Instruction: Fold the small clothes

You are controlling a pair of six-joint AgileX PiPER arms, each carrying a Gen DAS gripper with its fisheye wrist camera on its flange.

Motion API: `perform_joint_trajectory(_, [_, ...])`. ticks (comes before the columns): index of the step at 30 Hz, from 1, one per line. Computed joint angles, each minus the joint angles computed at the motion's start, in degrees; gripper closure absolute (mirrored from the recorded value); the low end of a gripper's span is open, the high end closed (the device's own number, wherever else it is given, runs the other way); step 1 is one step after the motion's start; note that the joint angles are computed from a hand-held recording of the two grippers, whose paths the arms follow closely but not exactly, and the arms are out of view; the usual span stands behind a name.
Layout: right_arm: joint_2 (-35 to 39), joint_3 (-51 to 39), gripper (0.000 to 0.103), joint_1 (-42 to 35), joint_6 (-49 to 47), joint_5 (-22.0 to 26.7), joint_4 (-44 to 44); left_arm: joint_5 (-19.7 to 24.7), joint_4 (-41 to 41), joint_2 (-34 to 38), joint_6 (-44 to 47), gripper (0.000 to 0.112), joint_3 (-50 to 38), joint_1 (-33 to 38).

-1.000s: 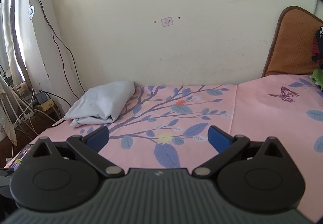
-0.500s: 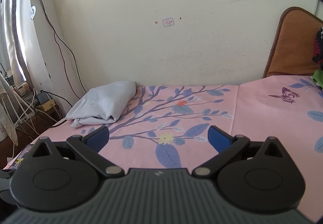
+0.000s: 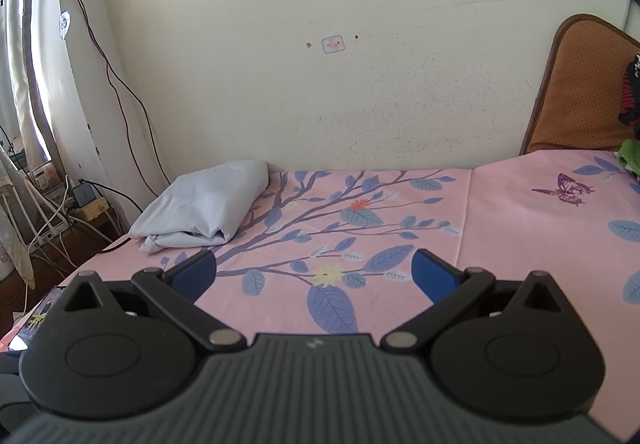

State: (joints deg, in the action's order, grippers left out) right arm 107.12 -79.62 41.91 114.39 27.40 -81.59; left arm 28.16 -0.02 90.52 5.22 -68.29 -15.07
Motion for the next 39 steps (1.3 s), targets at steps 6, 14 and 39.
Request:
perform_joint_trajectory(6, [-0.14, 0.19, 0.0, -0.22, 0.22, -0.22, -0.15, -1.82, 3.83, -0.64, -3.36, 0.009, 0.83, -0.34])
perform_joint_trajectory(14, [-0.35, 0.45, 0.0, -0.21, 0.52, -0.33, -0.67, -3.74, 18.65, -1.23, -17.56, 0.009, 1.97, -1.93])
perform_joint_trajectory(39, [-0.4, 0.49, 0.0, -0.2, 0.64, -0.45, -0.66, -2.48, 37.31, -0.81, -34.28, 0.009, 2.46, -2.59])
